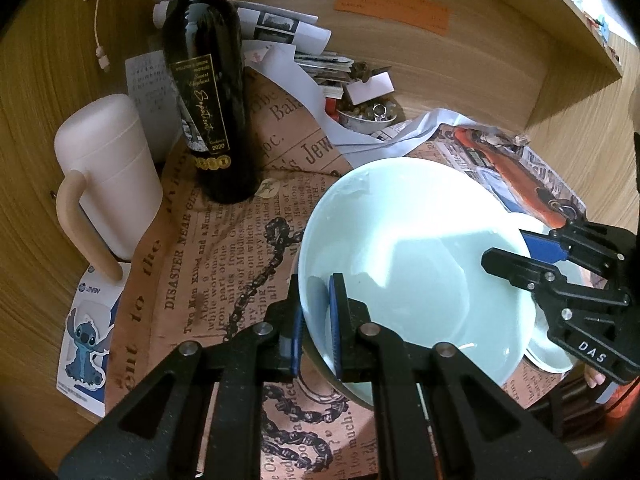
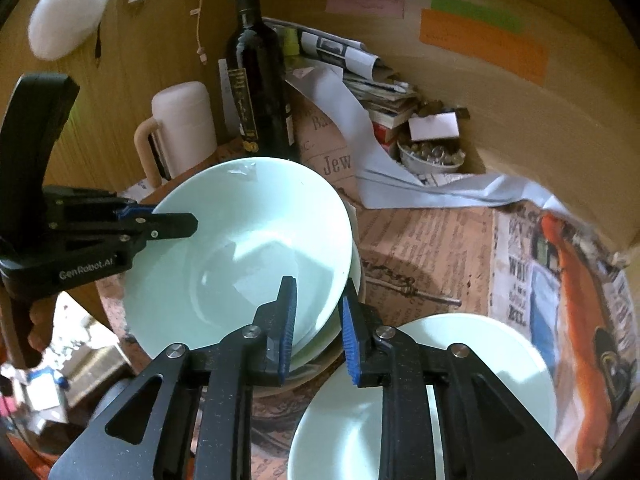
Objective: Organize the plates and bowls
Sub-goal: 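Lower the mint green bowl into the white bowl and open both grippers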
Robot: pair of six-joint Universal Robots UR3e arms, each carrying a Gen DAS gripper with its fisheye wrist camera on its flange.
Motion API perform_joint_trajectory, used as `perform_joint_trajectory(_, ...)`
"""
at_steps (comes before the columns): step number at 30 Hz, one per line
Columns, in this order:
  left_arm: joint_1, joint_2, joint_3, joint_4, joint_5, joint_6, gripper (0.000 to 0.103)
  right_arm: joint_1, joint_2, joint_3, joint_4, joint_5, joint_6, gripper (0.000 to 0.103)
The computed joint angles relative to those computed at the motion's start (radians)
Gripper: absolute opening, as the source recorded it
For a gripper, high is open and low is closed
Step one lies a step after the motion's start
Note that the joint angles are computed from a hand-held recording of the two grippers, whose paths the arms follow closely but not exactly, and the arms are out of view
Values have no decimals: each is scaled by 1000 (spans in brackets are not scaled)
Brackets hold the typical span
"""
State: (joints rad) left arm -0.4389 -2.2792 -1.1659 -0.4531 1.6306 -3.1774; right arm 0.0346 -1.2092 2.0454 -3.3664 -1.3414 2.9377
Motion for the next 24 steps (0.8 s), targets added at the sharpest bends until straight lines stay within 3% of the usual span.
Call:
perform_joint_trajectory(3, -15, -17, 21, -2, 39, 17, 9, 23, 19, -1, -38, -64, -11, 21)
perform_joint_trajectory(6, -27, -31, 48, -9, 76, 32, 11, 13, 21, 10, -65, -52, -23, 22)
perform_joint_trajectory(13, 4, 4, 13, -11, 6, 17, 15, -1, 1, 28, -84, -29, -15, 30)
perform_joint_trajectory(15, 24, 37, -27, 9, -40, 13, 18, -18, -8, 42, -96, -14, -6, 40)
perform_joint_trajectory(18, 53, 75, -60, 13, -110, 2, 28, -64, -31, 49, -62, 48, 11, 43)
perform_joint_trajectory(20, 56, 95, -86, 40, -114, 1, 38, -102, -45, 44, -13, 114, 23, 44)
perform_joint_trajectory(24, 63, 130, -140, 102, -99, 40, 46, -169, -59, 19, 98, 235, 42, 47)
